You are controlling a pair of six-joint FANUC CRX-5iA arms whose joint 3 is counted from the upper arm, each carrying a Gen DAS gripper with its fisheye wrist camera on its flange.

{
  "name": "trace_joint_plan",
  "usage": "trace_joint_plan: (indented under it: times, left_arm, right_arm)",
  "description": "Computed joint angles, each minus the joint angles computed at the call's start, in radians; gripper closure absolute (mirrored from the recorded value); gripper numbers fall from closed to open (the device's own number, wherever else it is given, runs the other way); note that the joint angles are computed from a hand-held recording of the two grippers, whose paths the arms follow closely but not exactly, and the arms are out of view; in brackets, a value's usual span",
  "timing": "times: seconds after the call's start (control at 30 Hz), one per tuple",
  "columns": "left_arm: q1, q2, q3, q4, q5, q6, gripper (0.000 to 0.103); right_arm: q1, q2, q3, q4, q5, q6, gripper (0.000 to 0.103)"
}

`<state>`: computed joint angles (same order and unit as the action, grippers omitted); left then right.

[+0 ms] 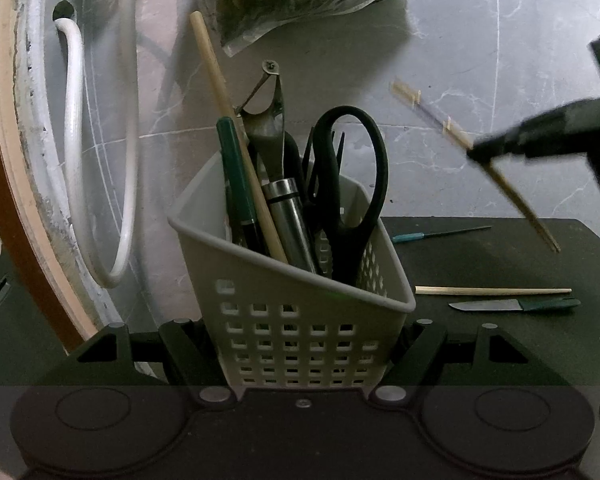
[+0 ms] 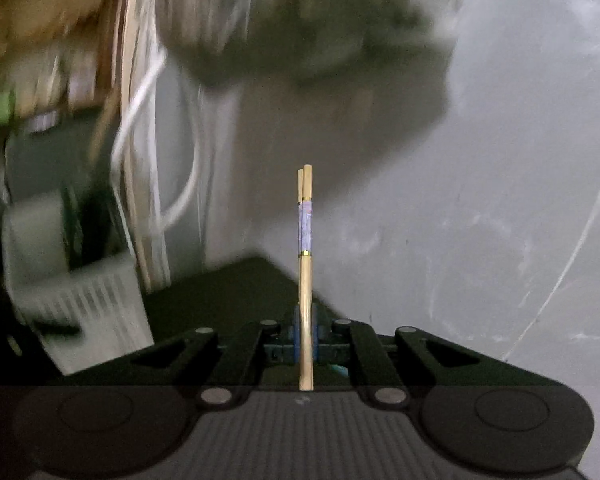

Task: Organize utensils
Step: 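Lift the chopsticks with the right tool and drop them into the basket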

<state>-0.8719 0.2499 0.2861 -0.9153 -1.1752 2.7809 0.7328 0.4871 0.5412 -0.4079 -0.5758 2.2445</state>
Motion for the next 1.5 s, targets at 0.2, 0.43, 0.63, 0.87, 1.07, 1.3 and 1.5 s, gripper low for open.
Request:
trace_joint_plan:
  times: [0.2,0.43,0.63,0.87,1.07,1.3,1.5]
  left_arm:
    - [0.005,-0.003,-0.003,0.006,0.009,-0.016,0.026]
    - [0.013,-0.010,-0.009,0.019,0.022,-0.042,0.027]
    - [0.024,-0.020,-0.020,0.038,0.044,-0.070,0.027]
    - [0.041,-0.039,-0.044,0.061,0.080,-0.105,0.027]
    - [0.063,-0.070,-0.085,0.078,0.136,-0.145,0.027]
    - [0.083,-0.098,-0.125,0.094,0.187,-0.169,0.027]
    - [0.101,-0.116,-0.150,0.113,0.223,-0.201,0.027]
  right_arm:
    - [-0.039,-0.120,-0.091,-0.351,0.063,0.175,0.097]
    - [-0.101,-0.155,-0.091,-0.784,-0.009,0.460,0.097]
    - [-0.131,-0.076,-0.007,-1.140,-0.074,0.662,0.097]
    - [-0.101,0.027,0.091,-1.207,-0.089,0.664,0.097]
    - [-0.082,0.075,0.118,-1.202,-0.090,0.631,0.097]
    - [-0.058,0.039,0.030,-1.238,-0.043,0.765,0.097]
    - [-0.040,-0.017,-0.084,-1.217,-0.003,0.857,0.097]
